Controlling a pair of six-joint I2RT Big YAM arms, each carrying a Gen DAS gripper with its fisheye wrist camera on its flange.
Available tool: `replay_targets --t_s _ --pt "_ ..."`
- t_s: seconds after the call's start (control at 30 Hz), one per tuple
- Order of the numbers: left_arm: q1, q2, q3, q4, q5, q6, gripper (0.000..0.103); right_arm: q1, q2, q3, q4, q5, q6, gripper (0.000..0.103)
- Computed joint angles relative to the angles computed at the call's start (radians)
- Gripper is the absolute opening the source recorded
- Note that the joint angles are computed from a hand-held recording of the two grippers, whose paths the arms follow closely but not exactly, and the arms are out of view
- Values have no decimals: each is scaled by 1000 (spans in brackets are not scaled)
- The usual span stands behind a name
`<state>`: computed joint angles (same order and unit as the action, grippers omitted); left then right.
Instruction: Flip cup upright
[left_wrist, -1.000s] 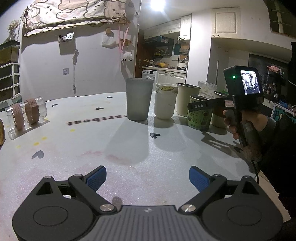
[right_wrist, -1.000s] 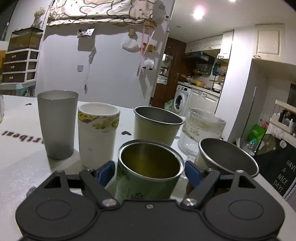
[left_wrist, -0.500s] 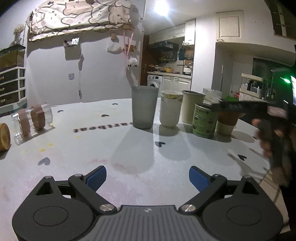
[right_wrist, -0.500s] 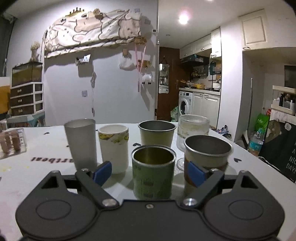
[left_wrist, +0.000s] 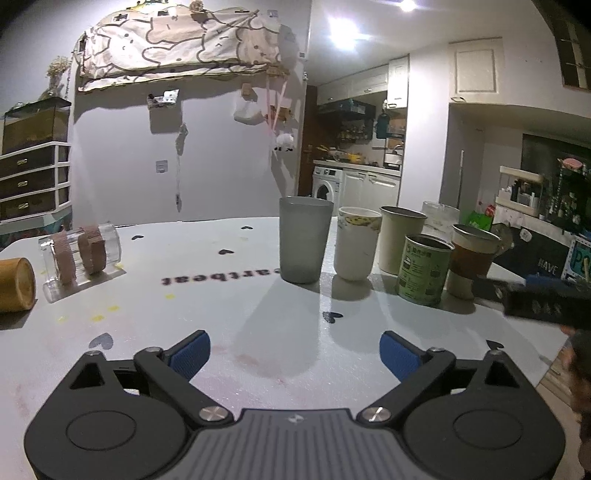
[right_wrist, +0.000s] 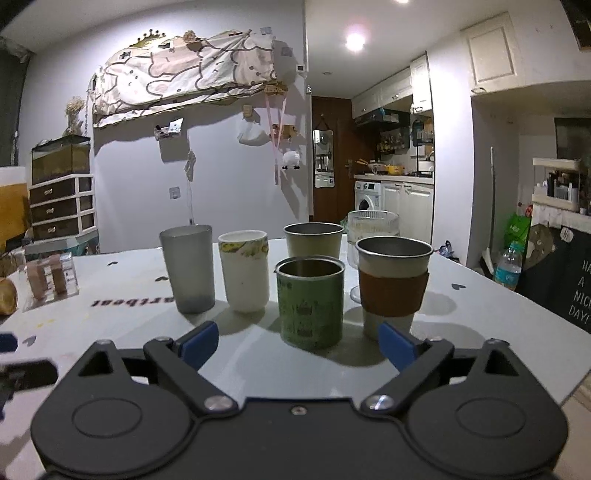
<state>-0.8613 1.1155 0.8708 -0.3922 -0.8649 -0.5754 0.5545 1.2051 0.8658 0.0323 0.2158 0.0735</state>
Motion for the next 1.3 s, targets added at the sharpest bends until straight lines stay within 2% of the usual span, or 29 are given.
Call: replay_targets --t_s 0.3,0.53,1.3 --pt "-3 15 17 -46 -53 -49 103 27 -45 -57 7 12 -25 103" --pt "-4 24 31 -80 -74 -74 103 39 -60 -70 16 18 -36 103" --pt "-6 26 33 -86 -82 -76 103 44 -66 -72 22 28 -46 103"
